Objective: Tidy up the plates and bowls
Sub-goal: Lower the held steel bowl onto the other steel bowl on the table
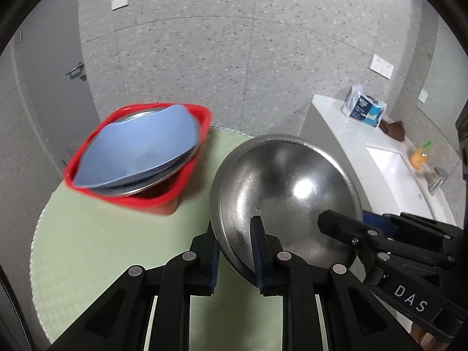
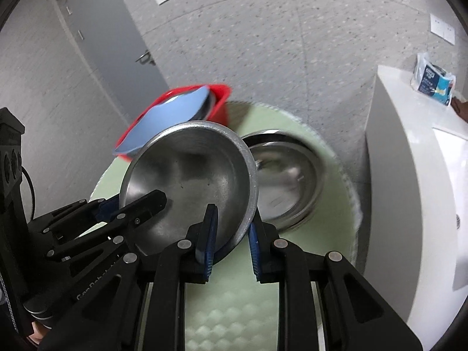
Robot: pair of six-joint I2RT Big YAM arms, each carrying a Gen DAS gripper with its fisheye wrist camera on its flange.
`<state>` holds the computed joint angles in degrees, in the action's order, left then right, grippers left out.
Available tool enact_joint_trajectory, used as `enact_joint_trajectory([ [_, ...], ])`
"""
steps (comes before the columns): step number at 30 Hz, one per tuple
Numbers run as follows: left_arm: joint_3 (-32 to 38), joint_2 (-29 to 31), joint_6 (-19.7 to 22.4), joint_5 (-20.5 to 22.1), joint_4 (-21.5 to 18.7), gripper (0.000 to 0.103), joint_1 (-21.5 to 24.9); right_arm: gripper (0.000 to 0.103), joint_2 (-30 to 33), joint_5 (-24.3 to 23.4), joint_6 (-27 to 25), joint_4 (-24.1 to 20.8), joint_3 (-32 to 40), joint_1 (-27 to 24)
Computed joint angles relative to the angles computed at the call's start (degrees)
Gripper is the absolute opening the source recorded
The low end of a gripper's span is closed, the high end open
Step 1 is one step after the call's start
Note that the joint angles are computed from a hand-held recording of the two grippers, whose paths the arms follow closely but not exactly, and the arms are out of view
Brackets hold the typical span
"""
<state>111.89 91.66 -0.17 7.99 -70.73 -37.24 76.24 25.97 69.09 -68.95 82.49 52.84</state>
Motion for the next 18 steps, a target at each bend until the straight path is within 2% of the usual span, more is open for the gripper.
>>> enact_joint_trajectory([
  [7,9.2,9.41,-2.2,-3.01,-2.09,0.016,-3.17,0.02,-2.79,-2.75,-4.33,3.07,-5.15,-4.63],
  [11,16.74,15.31,-3.56,-4.23,-5.32,0.017,-4.86,0.02,-3.0,-4.32,-5.81,3.22,-6.39,-6.02],
  [18,23.17,20.68,-4.26,-5.48,-8.15,0.02,-6.12,0.02,-2.94,-5.5,-6.57,2.93,-7.48,-7.03],
])
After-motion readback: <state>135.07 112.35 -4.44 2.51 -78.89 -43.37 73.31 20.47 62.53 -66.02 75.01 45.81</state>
